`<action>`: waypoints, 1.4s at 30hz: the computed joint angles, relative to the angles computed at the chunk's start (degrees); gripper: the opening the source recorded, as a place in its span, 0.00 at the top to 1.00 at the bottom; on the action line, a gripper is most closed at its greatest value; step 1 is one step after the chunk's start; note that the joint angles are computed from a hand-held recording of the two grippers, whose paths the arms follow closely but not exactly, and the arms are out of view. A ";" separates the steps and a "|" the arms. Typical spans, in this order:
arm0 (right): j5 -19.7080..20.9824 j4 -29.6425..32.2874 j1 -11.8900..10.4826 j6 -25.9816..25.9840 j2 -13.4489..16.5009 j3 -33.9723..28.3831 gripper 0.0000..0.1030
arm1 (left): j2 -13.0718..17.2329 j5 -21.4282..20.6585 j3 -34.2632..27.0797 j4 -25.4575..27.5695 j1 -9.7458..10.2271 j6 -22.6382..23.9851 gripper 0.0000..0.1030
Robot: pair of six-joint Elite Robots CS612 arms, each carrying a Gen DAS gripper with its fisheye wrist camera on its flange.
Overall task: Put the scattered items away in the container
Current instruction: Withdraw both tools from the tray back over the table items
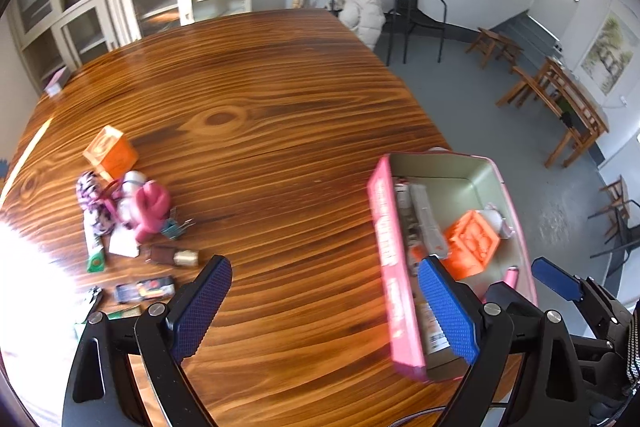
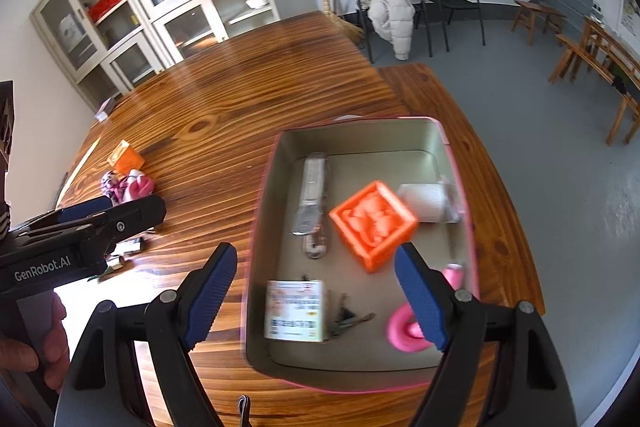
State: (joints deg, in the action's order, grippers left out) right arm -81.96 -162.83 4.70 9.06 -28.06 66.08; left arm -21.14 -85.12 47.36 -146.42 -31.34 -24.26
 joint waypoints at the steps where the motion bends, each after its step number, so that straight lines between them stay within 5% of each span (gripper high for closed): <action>1: 0.16 0.17 0.26 -0.24 0.15 -0.33 0.19 | -0.43 0.19 0.86 -0.30 0.21 -0.35 0.07; 23: 2.05 7.64 5.94 -3.11 4.08 -8.81 0.18 | -7.59 2.90 16.77 -5.23 5.83 -8.11 0.07; 42: -0.11 15.69 9.27 -0.14 8.94 -17.85 0.18 | -6.75 -0.17 17.79 -3.55 9.90 -7.84 0.07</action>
State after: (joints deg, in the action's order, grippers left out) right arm -82.06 -147.14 13.98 8.92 -19.12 48.22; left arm -27.88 -85.29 65.15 -149.97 -21.45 -32.09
